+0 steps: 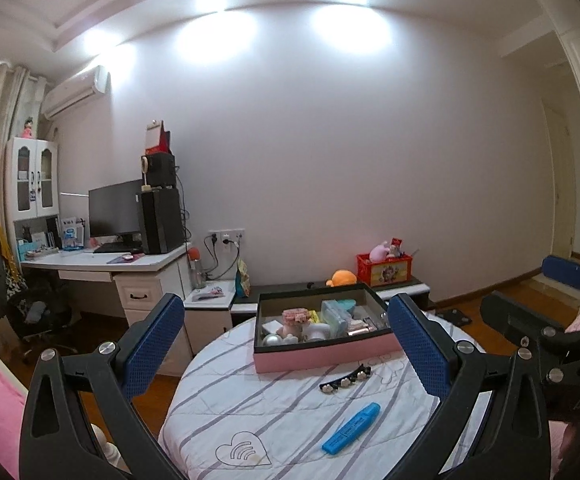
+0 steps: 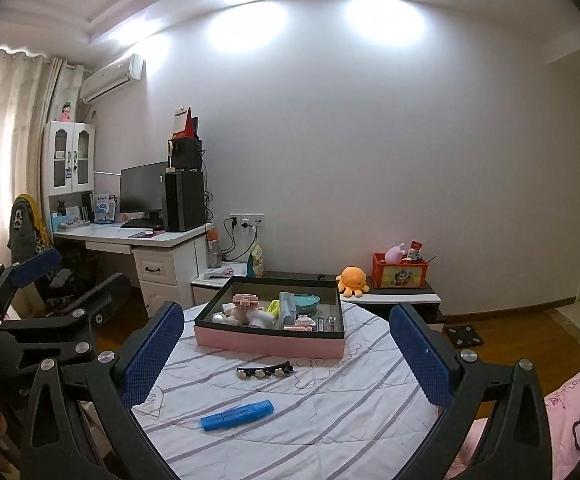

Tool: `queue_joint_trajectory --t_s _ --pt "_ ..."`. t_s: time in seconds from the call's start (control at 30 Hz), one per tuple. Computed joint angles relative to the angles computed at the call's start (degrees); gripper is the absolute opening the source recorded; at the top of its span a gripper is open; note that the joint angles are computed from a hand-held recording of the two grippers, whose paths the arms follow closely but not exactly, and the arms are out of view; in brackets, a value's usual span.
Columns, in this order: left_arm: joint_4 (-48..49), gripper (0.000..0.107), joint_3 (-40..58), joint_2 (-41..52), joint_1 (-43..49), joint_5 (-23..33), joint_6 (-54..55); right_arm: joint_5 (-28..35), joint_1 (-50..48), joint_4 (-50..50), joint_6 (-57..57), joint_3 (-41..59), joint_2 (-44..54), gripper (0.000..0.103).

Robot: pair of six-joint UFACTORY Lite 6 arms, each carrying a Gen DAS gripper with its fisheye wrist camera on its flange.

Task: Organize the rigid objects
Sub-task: 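Withdraw both open tools back above the table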

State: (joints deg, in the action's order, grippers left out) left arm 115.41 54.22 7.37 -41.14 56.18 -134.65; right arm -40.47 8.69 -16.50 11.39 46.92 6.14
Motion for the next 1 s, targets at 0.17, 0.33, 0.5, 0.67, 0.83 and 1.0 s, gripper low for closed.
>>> queue_joint_trajectory --t_s 0.17,0.33,0.5,0.67,0.83,1.0 --pt "-0.64 0.103 0.95 0.50 0.40 -0.84 1.11 -0.25 0.57 1.26 -0.94 -0.29 0.21 0.103" --pt "-0.53 0.103 1.23 1.08 1.48 -2.55 0.84 0.01 0.55 1.36 -0.80 0.28 1.43 0.103" --pt "-0.42 0.103 2.16 2.67 2.65 -3.87 1.10 0.65 1.00 2.14 -1.24 1.07 2.71 0.103" --pt "0.48 0.103 2.22 3.53 3.96 -5.46 0.73 1.52 1.04 2.32 -1.20 2.40 4.24 0.103" --pt "2.60 0.103 2.59 4.41 5.57 -8.61 -0.43 3.16 1.13 2.71 -1.22 4.32 5.97 0.103" --pt "5.15 0.103 3.79 6.45 8.01 -13.13 -2.92 3.87 -0.24 1.51 0.22 6.06 8.12 0.103"
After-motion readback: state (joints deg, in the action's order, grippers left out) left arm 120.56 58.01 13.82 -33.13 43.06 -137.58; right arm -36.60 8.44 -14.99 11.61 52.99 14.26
